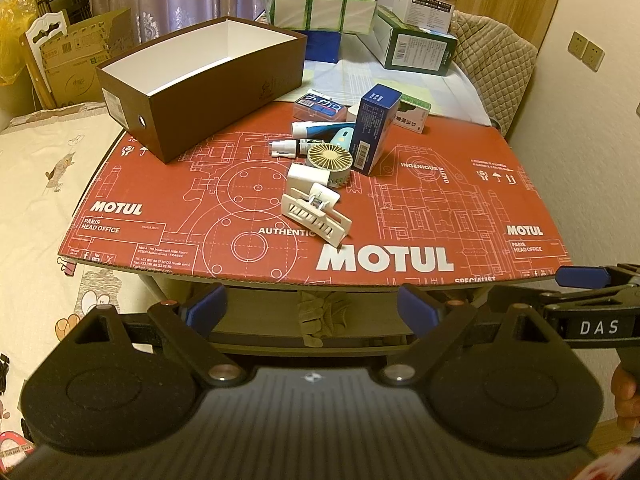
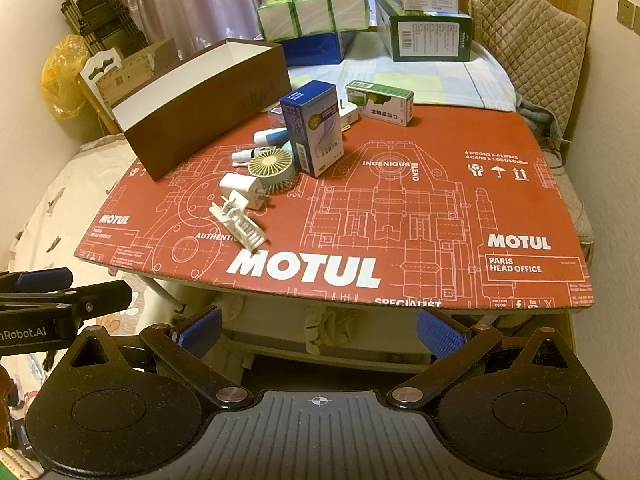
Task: Organize rigid objects
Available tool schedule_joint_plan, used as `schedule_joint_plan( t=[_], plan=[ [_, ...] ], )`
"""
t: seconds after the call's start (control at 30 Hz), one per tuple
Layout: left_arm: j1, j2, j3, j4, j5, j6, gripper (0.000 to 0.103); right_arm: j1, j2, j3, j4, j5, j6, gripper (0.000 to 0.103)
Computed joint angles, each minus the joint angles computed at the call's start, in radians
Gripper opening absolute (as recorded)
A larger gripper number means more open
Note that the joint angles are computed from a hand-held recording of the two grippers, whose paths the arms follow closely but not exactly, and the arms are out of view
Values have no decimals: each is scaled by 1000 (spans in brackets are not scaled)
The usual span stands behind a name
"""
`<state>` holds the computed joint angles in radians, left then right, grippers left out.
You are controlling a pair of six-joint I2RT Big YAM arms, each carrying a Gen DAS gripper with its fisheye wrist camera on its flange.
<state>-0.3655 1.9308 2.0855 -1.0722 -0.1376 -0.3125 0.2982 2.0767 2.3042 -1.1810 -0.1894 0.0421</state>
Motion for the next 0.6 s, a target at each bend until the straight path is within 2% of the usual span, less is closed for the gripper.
schedule_joint_plan(
  t=[0.6],
  plan=[
    [5, 6, -1, 4, 3, -2, 90, 3, 13, 17, -8, -1, -7, 101]
  ],
)
